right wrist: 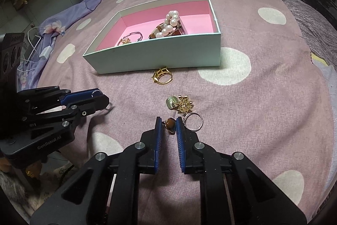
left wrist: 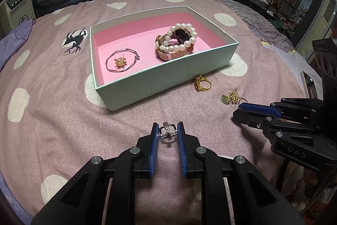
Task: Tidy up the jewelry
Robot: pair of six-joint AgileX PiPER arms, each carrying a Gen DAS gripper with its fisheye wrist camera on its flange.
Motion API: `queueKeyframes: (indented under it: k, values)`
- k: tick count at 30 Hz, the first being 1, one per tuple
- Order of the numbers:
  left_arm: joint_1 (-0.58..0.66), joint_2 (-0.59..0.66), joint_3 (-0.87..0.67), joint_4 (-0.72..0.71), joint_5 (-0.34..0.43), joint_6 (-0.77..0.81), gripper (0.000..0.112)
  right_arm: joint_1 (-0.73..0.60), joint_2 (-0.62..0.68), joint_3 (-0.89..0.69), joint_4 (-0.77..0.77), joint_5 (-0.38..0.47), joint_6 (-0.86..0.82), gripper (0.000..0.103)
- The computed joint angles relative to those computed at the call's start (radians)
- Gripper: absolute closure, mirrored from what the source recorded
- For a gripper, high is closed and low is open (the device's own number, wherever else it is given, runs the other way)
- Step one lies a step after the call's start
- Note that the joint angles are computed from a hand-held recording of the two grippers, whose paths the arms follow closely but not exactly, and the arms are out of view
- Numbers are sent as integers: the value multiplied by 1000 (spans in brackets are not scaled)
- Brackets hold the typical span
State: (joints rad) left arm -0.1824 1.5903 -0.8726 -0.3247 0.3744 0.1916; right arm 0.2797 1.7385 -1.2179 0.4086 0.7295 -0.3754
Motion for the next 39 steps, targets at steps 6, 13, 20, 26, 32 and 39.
queueKeyframes:
  k: [6,13,20,26,32,39]
  values:
    - [25,-30,-61,-6,54,16,95,8,-3,-97,22,43,-17,89]
    - [50,35,-217,95,72,-44,95,29,99,-327,-7,76,22,89]
    - [65,156,-346,191,107,-122,95,35,239,-505,-75,115,109,89]
    - [56,194,-370,249,112,-167,95,43,277,-536,-129,114,140,89]
    - [46,208,-377,286,113,-192,94,54,272,-513,-157,88,129,88]
    - [34,189,-355,362,88,-263,59,62,243,-478,-199,40,143,66]
